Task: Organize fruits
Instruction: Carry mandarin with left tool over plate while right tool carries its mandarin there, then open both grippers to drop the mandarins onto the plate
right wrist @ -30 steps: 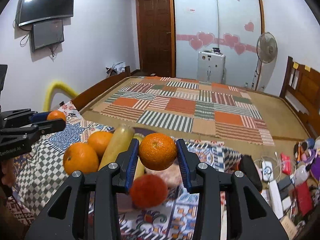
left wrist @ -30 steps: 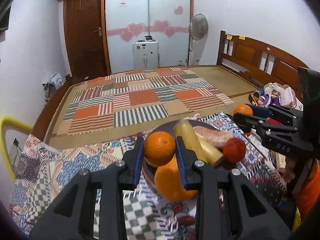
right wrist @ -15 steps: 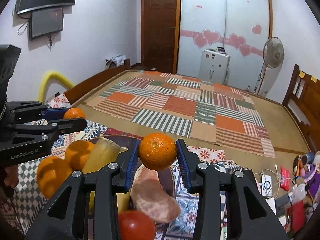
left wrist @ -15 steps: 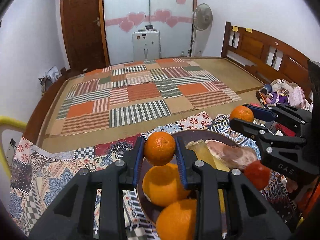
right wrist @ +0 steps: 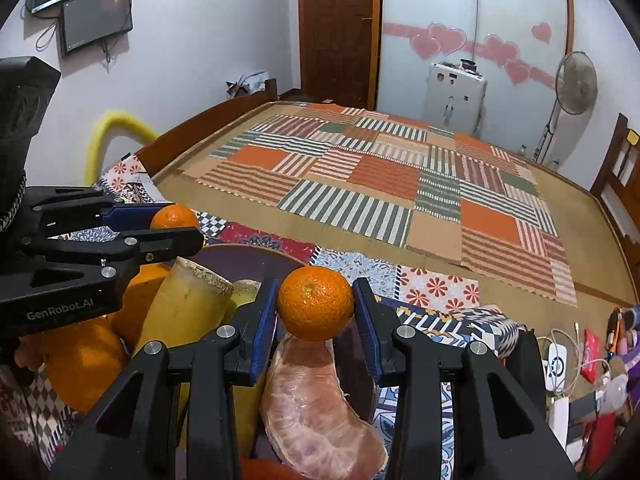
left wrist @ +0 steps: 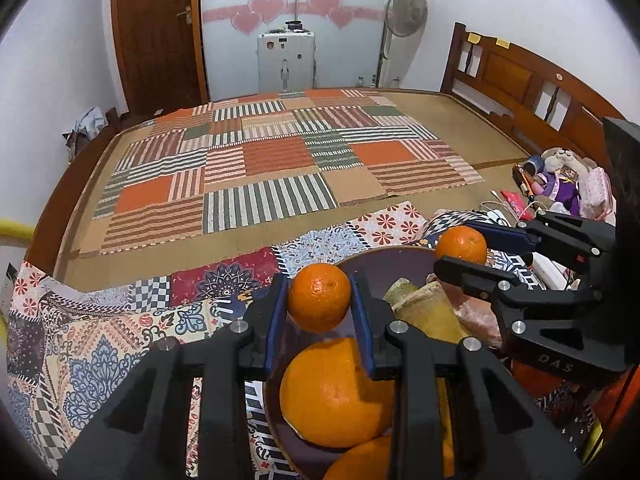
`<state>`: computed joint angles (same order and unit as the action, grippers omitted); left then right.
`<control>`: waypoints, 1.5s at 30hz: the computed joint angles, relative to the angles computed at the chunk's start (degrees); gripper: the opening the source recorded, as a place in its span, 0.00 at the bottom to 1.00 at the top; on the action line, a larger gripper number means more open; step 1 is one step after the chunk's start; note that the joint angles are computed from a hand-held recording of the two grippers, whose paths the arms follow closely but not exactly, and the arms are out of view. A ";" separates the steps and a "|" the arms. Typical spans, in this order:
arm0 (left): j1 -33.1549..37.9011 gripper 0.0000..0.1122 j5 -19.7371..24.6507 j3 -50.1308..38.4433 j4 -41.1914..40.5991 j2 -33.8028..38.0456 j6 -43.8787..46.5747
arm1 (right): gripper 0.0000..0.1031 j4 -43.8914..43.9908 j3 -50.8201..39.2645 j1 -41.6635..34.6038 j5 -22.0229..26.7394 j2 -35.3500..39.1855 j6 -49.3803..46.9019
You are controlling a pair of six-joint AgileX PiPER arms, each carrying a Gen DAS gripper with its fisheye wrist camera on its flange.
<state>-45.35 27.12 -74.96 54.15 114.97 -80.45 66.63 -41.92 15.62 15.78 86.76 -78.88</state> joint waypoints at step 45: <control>-26.75 0.49 26.30 17.84 17.66 -22.19 -27.17 | 0.48 -26.61 15.99 6.29 -4.85 -34.96 32.63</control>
